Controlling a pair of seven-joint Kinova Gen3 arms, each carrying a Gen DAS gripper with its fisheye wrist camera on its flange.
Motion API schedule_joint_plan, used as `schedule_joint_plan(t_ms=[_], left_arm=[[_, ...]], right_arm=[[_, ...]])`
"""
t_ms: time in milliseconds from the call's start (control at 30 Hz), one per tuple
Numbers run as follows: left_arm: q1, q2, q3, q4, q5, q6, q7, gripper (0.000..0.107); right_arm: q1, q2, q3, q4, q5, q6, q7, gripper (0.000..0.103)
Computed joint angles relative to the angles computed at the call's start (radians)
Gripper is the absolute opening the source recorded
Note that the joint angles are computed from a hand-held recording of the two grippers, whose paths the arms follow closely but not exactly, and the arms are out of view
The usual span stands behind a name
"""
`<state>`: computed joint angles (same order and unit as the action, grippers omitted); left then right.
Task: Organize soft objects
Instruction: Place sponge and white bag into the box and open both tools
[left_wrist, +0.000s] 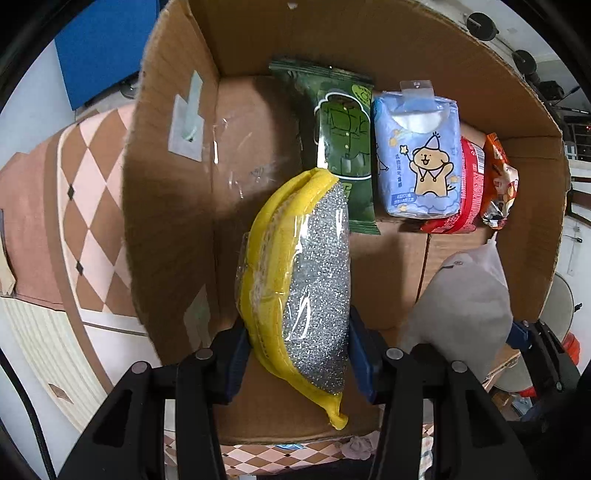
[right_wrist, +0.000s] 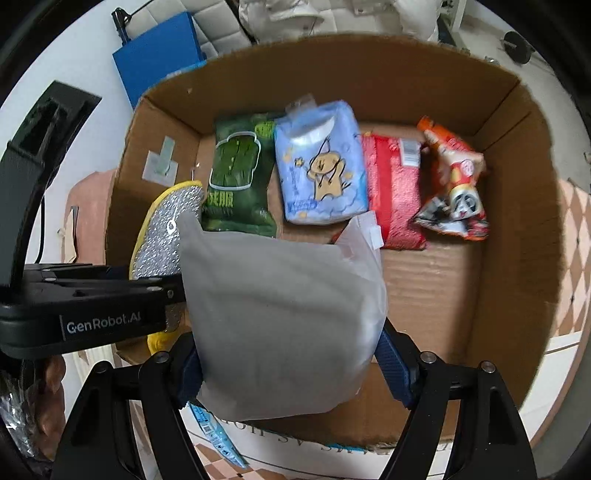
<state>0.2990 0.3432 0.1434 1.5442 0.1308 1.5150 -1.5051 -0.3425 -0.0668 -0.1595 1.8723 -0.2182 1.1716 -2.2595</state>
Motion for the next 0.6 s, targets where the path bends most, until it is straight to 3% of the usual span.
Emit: schedule_joint_plan(t_ms=[200, 300, 400, 500, 600], left_arm=[[-0.003, 0.017, -0.004, -0.003, 0.019, 0.019, 0.025, 0.048], [0.005, 0.005, -0.003, -0.008, -0.004, 0.016, 0.031, 0.073], [0.015, -0.018, 0.0, -0.009, -0.022, 0.006, 0.033, 0.076], [0.021, -0.05, 0.003, 0.0, -0.034, 0.0, 0.031, 0.091], [0.027, -0.098, 0.007, 0.017, -0.046, -0.012, 0.028, 0.095]], right_arm=[[0.012, 0.022, 0.019, 0.008, -0.048, -0.005, 0.077, 0.086], [0.012, 0.049, 0.016, -0.01, -0.043, 0.025, 0.086, 0.089], [-0.007, 0.06, -0.001, -0.039, 0.011, 0.068, 0.053, 0.096], [-0.016, 0.049, -0.004, -0.049, 0.036, 0.092, 0.029, 0.097], [-0.02, 0.021, -0.008, -0.058, 0.056, 0.121, -0.004, 0.103]])
